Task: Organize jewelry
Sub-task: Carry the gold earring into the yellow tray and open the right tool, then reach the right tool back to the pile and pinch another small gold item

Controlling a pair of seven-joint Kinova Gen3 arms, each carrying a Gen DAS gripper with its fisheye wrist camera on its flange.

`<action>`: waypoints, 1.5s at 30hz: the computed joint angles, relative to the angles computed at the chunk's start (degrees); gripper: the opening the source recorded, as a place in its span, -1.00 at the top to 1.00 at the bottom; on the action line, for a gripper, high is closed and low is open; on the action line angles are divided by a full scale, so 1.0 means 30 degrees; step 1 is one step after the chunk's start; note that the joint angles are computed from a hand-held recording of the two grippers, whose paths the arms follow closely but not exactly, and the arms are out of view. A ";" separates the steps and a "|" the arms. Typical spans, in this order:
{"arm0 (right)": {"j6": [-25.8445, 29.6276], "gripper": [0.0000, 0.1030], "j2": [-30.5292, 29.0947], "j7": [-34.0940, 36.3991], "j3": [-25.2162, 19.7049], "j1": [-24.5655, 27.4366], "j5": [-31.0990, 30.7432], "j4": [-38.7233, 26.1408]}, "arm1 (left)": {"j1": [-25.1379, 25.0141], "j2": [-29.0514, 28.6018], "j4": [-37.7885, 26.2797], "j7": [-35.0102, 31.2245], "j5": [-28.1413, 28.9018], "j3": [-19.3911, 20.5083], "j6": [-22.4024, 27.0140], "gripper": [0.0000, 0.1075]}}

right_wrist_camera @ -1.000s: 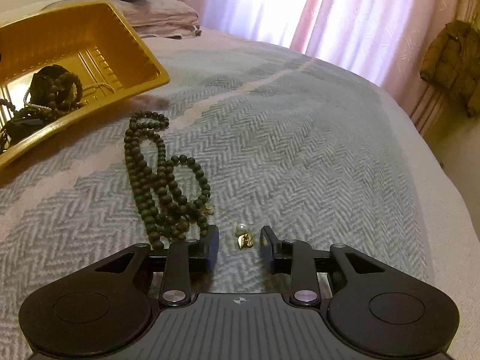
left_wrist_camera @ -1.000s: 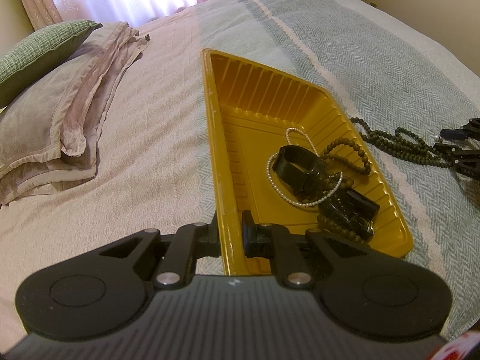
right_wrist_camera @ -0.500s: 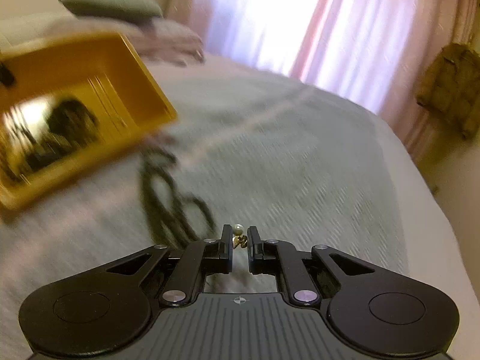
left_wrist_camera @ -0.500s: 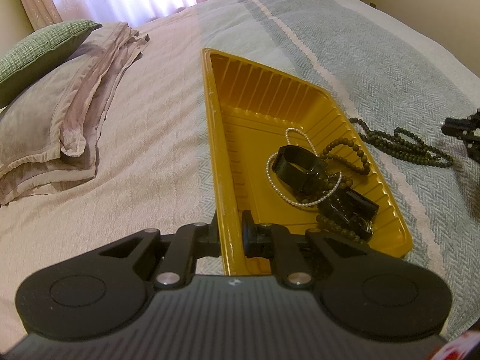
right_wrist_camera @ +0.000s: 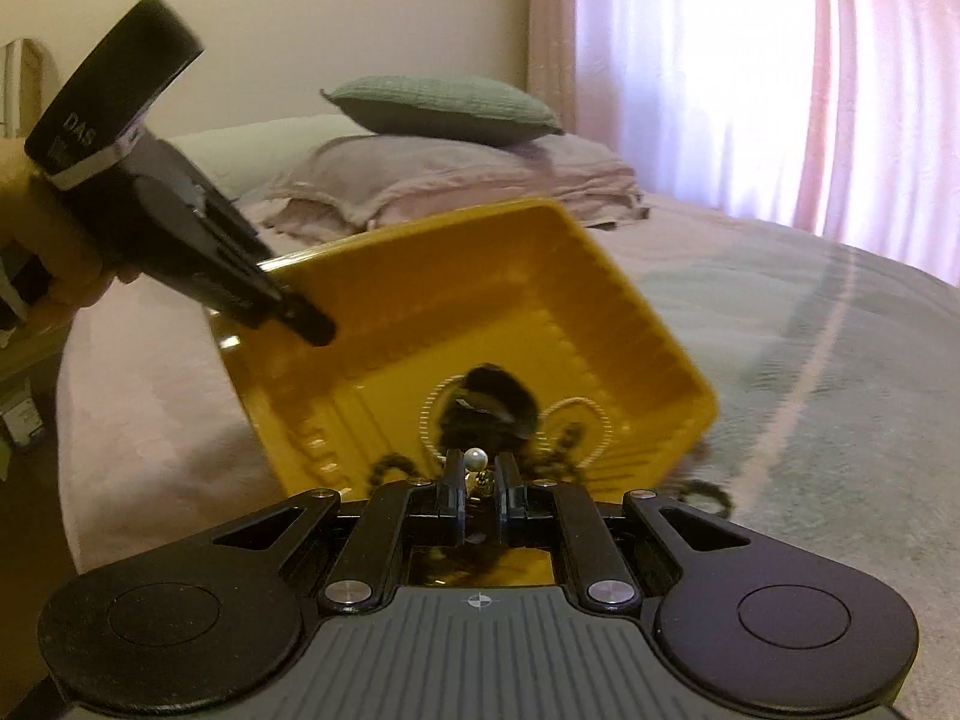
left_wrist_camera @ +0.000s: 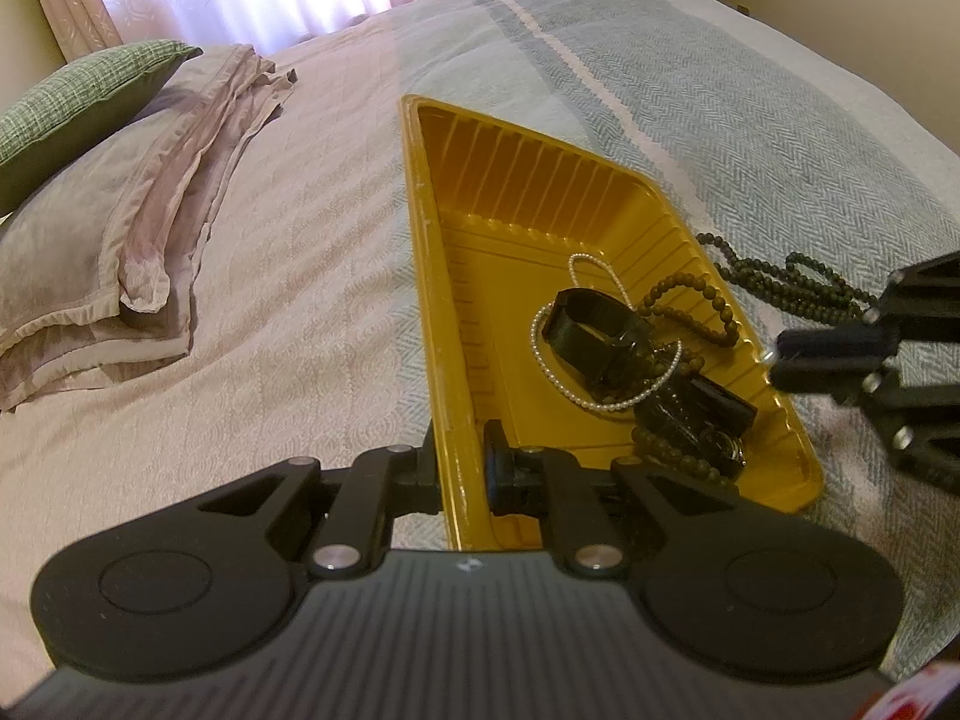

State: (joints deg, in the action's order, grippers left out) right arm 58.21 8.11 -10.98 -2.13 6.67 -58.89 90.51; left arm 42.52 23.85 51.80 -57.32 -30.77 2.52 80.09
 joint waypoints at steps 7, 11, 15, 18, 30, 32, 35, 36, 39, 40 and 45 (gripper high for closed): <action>0.0079 0.69 0.0445 -0.0484 -0.0174 -0.0212 0.0094 -0.0081 | 0.0021 0.0007 0.0004 0.0043 -0.0009 -0.0001 -0.0013 0.81; 0.0035 -0.20 0.0228 -0.0134 -0.0128 0.0963 -0.1551 0.0703 | 0.0053 0.0015 0.0006 0.0082 -0.0012 0.0000 -0.0011 0.81; -0.0727 -0.20 -0.0400 -0.0352 0.1020 0.1600 -0.1584 0.1479 | 0.0041 -0.0012 0.0056 0.0163 0.0009 -0.0006 -0.0068 0.81; -0.1658 -0.20 -0.0643 -0.1187 0.1731 0.2146 -0.0865 0.1788 | 0.0013 -0.0036 0.0070 0.0182 0.0016 0.0004 -0.0098 0.81; -0.3289 0.32 0.0374 -0.2683 0.1460 0.3160 0.2244 0.0848 | 0.0025 0.0115 -0.0231 0.0027 -0.0009 -0.0048 0.0154 0.81; -0.3527 0.38 0.0610 -0.2639 0.1204 0.3045 0.2652 0.0714 | 0.0028 0.0156 -0.0317 -0.0022 0.0002 -0.0058 0.0205 0.81; -0.4040 0.51 0.1159 -0.3063 0.0801 0.2725 0.3393 0.0321 | 0.0049 0.0161 -0.0317 -0.0036 -0.0003 -0.0084 0.0199 0.81; -0.4150 0.53 0.1290 -0.3140 0.0664 0.2719 0.3516 0.0227 | 0.0048 0.0177 -0.0341 -0.0052 0.0002 -0.0087 0.0216 0.81; -0.4711 0.59 0.1692 -0.3428 0.0323 0.2414 0.4539 -0.0208 | 0.0036 0.0188 -0.0356 -0.0058 0.0040 -0.0098 0.0254 0.81; -0.4867 0.59 0.1857 -0.3671 0.0258 0.2256 0.5082 -0.0423 | 0.0027 0.0181 -0.0352 -0.0043 0.0064 -0.0099 0.0255 0.81; -0.4830 0.59 0.2637 -0.3958 -0.0350 0.2170 0.6957 -0.1392 | -0.0009 0.0186 -0.0355 -0.0039 0.0110 -0.0108 0.0256 0.81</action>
